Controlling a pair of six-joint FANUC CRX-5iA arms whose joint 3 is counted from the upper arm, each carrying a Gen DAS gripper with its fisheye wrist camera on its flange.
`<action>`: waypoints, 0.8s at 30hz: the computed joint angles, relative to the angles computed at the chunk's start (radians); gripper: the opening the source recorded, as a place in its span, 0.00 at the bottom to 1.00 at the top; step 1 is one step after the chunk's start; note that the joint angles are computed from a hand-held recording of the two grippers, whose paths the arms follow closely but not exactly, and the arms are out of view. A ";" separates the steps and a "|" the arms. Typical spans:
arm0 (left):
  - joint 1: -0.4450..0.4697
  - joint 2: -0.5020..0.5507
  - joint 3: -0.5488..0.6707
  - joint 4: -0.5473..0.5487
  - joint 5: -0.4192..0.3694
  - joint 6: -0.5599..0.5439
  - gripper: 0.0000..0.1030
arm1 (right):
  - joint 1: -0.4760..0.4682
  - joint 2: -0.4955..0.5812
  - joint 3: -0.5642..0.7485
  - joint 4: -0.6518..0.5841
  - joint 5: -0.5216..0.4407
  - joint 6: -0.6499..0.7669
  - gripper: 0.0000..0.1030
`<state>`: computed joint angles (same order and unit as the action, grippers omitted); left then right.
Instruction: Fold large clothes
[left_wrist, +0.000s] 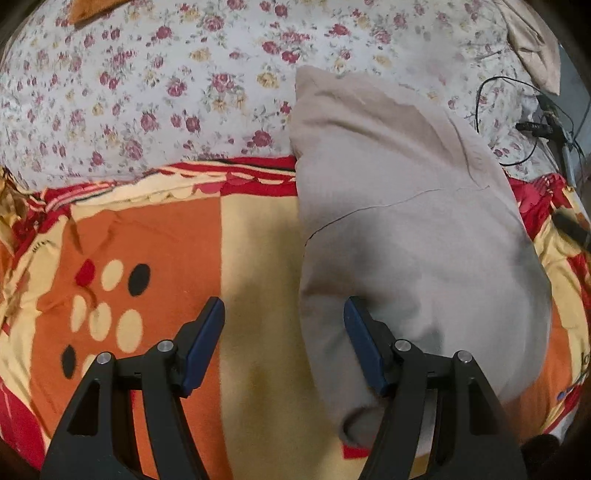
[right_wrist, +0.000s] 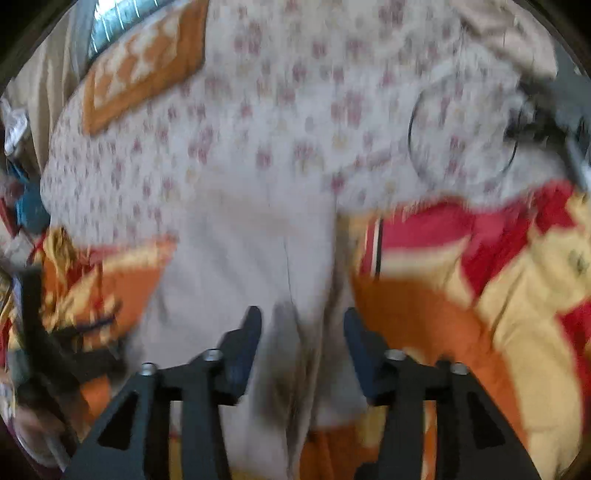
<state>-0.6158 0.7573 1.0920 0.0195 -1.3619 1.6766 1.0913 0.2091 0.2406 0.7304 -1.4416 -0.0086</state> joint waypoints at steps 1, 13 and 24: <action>0.001 -0.001 -0.007 0.003 0.006 0.003 0.64 | -0.009 0.015 0.025 0.010 0.007 0.034 0.49; -0.010 0.019 0.007 -0.015 0.022 0.015 0.69 | -0.245 0.223 0.096 -0.102 0.089 0.124 0.44; -0.008 0.009 -0.015 -0.018 0.016 0.036 0.69 | -0.117 0.045 -0.012 -0.092 0.121 0.121 0.75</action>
<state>-0.6235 0.7667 1.0768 0.0016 -1.3456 1.7121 0.9747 0.2539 0.2281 0.6380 -1.3209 0.1123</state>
